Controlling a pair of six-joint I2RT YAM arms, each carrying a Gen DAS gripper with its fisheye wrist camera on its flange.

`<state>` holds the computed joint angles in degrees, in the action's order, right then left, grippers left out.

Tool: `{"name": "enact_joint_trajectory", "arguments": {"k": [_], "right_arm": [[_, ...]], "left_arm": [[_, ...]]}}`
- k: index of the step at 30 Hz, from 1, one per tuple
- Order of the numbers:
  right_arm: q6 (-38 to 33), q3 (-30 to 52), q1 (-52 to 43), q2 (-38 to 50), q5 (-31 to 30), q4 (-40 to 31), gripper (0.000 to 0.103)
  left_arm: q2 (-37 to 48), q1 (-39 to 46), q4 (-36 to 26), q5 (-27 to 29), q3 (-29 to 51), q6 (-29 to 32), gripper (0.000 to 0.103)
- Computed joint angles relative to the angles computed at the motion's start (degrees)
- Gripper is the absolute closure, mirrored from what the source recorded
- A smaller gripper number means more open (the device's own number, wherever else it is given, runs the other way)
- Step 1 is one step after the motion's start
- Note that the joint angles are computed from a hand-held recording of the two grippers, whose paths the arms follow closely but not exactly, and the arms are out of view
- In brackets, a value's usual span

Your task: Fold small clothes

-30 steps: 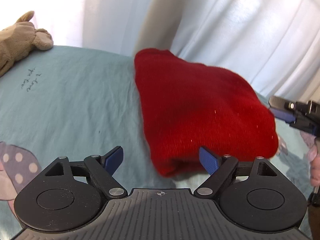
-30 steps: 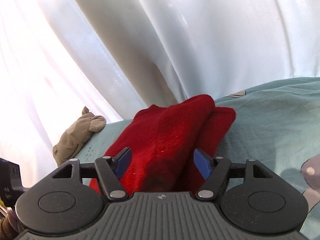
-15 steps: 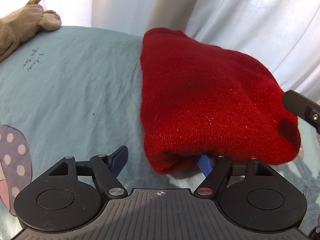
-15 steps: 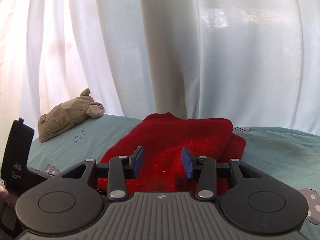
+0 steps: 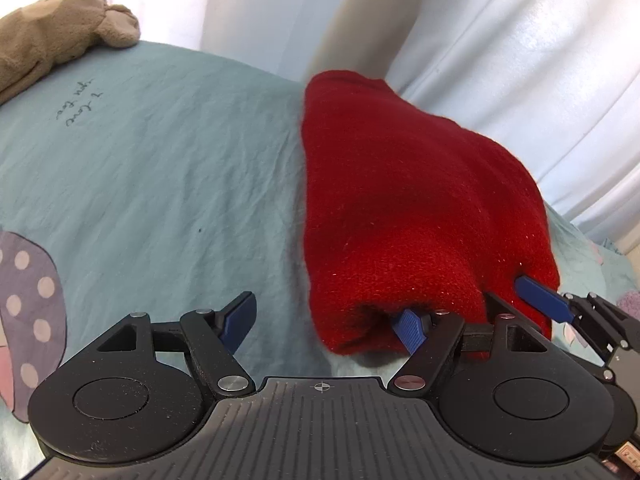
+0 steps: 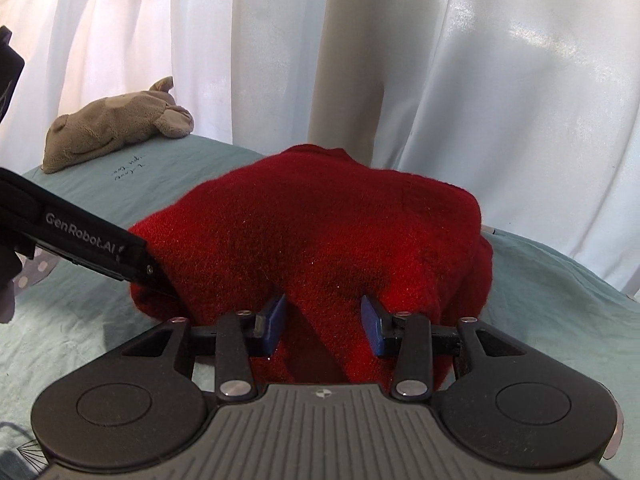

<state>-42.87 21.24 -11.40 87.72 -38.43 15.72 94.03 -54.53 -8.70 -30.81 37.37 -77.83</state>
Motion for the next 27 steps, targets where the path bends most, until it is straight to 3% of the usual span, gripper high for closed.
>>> {"name": "enact_joint_trajectory", "arguments": {"k": [3,6,8,10,12,13,15,16,17,21,22,24,27], "right_arm": [[-0.1,-1.6,0.4,0.9,1.0,3.7,0.063],[0.6,-1.4,0.3,0.3,1.2,2.4,0.063],[3.2,1.4,-2.1,-2.2,-1.8,-6.6,0.061],[5.4,8.4,-8.7,-0.3,-9.8,-22.6,0.053],[6.1,15.9,-15.3,6.1,-15.4,-37.9,0.047],[6.2,18.2,-17.5,9.2,-16.3,-42.9,0.047],[2.8,23.6,-21.3,18.2,-20.3,-54.1,0.033],[3.6,24.8,-21.9,20.8,-21.6,-55.8,0.029],[9.5,24.4,-21.8,21.9,-22.4,-52.8,0.022],[31.0,20.6,-19.6,25.6,-28.0,-32.9,0.022],[36.3,20.2,-18.6,27.0,-28.9,-28.3,0.034],[43.5,19.5,-16.8,27.9,-27.6,-21.7,0.084],[44.0,14.1,-15.4,20.2,-24.7,-11.3,0.087]], "left_arm": [[-2.9,0.6,1.6,0.5,-3.1,-1.6,0.025],[-5.2,0.5,2.1,0.5,-5.0,-1.7,0.025],[-6.1,0.3,2.0,0.3,-5.6,-1.1,0.025],[-7.1,0.2,3.0,0.5,-6.9,-1.6,0.024],[-7.7,0.2,4.2,1.0,-7.8,-2.2,0.024],[-7.6,0.1,4.4,1.0,-8.0,-2.4,0.024],[-7.5,-0.1,4.7,0.8,-8.1,-2.7,0.023],[-7.3,-0.1,4.8,0.8,-8.1,-2.7,0.023],[-7.2,-0.1,4.7,0.7,-8.0,-2.7,0.023],[-5.9,-0.7,3.7,-0.1,-6.9,-2.5,0.022],[-5.6,-0.9,3.2,-0.5,-6.7,-2.5,0.021],[-6.0,-1.1,3.1,-0.6,-6.9,-2.4,0.021],[-7.2,-1.4,4.0,-1.1,-7.9,-2.5,0.021]]}}
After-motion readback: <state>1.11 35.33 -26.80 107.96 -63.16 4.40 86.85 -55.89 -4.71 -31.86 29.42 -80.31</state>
